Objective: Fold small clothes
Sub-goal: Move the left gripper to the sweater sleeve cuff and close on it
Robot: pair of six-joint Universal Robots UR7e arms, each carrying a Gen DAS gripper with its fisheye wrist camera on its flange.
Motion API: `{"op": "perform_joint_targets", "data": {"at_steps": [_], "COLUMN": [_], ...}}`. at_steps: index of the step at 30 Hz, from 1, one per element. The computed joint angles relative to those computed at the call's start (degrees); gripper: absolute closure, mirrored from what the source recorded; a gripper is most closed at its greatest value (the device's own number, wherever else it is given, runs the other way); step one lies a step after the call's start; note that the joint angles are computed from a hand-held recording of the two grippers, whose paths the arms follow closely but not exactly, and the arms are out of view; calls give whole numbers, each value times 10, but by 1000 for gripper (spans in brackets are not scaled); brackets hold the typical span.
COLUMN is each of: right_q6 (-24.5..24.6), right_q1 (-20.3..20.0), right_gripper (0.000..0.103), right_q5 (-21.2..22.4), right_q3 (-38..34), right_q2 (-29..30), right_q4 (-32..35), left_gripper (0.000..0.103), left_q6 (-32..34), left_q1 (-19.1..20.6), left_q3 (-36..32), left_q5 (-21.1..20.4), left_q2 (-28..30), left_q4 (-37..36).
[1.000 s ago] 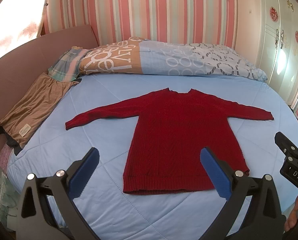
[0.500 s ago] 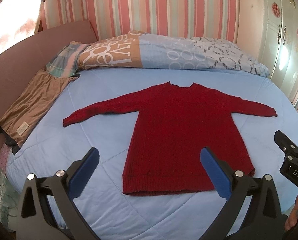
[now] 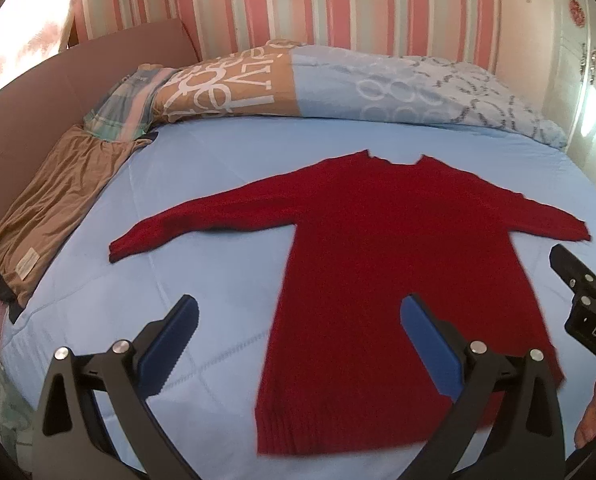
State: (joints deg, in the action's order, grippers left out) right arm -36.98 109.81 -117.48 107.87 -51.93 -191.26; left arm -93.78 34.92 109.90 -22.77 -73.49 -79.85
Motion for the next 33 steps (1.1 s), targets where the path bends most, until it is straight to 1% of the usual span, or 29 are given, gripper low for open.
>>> {"op": "perform_joint_targets", "data": {"at_steps": [3, 4, 6, 8, 12, 15, 16, 19, 21, 24, 27, 28, 33], "right_q6": [-10, -12, -7, 4, 28, 30, 25, 19, 11, -11, -23, -31, -52], "right_q1": [-7, -8, -11, -11, -4, 2, 6, 13, 18, 25, 25, 25, 24], "right_gripper": [3, 3, 3, 3, 3, 3, 3, 3, 3, 3, 3, 3, 3], "right_q5": [10, 11, 10, 6, -16, -30, -38, -51, -52, -57, -52, -55, -69], "right_q3": [-50, -63, -103, -133, -205, -243, -264, -304, -327, -373, -408, -431, -514], "right_q2": [51, 64, 98, 121, 168, 194, 209, 238, 255, 290, 316, 333, 390], "right_q4": [5, 7, 20, 35, 84, 107, 117, 136, 139, 144, 152, 156, 174], "left_gripper": [2, 2, 2, 2, 2, 2, 2, 2, 2, 2, 2, 2, 2], "left_q6": [56, 84, 162, 196, 267, 322, 333, 338, 356, 353, 372, 366, 289], "left_q1": [40, 52, 79, 101, 142, 167, 174, 196, 210, 228, 254, 261, 292], "left_q3": [17, 22, 32, 28, 14, 6, 3, -10, -8, -6, 8, 9, 5], "left_q5": [31, 37, 51, 64, 61, 55, 54, 51, 48, 50, 45, 45, 68], "left_q2": [-1, -1, 0, 4, 4, -1, -3, -9, -18, -33, -58, -66, -96], "left_q4": [-78, -111, -196, -225, -277, -318, -321, -299, -316, -312, -348, -338, -219]}}
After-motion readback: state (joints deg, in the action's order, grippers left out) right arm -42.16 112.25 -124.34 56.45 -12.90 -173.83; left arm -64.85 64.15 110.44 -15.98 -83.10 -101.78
